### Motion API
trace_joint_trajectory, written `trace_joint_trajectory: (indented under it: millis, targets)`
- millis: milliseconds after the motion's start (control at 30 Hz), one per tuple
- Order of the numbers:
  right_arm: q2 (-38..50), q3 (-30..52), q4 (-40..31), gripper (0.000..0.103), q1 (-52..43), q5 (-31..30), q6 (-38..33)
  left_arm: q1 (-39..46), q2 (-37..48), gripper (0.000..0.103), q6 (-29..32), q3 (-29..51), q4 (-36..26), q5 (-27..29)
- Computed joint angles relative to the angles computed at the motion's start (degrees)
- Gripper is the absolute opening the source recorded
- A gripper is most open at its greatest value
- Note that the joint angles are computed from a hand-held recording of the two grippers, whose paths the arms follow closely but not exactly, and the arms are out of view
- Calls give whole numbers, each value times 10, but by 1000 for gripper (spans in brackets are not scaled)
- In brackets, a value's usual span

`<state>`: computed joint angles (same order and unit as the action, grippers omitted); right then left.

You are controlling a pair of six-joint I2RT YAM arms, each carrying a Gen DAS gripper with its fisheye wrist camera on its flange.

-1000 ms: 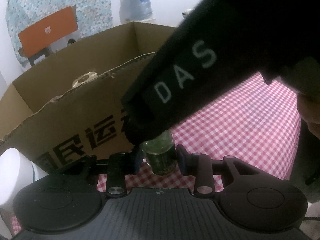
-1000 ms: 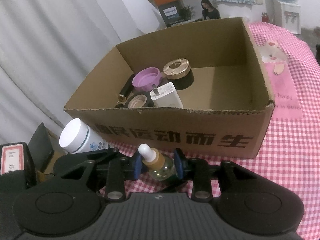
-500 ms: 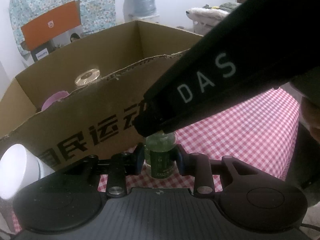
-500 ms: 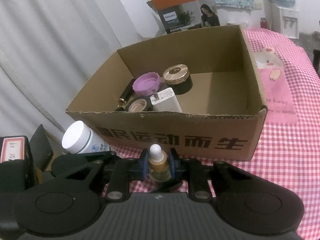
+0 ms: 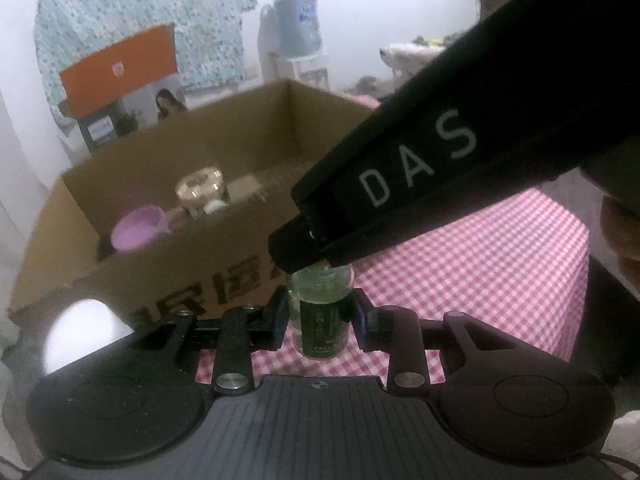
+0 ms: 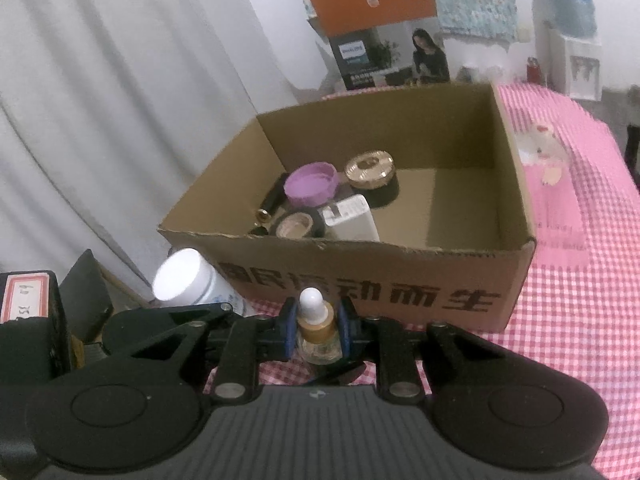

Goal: Organize rigid objects
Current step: 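Lift the dropper bottle and carry it over the box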

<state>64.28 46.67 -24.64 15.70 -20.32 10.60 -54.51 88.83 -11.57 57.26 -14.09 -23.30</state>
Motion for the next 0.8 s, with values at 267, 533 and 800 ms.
trace_joint_trajectory:
  millis: [267,533,800]
  targets:
    - [-36,74,-44,22,14,4,-35,-27,-64,31,24,27,-27,-65]
    - [50,216,-87,23,-28,-31,-96,8,-6,31,38,138,-39,-46]
    - [246,380,-144,23,-101,-100,-149,66,139,31,2,290,-92,25]
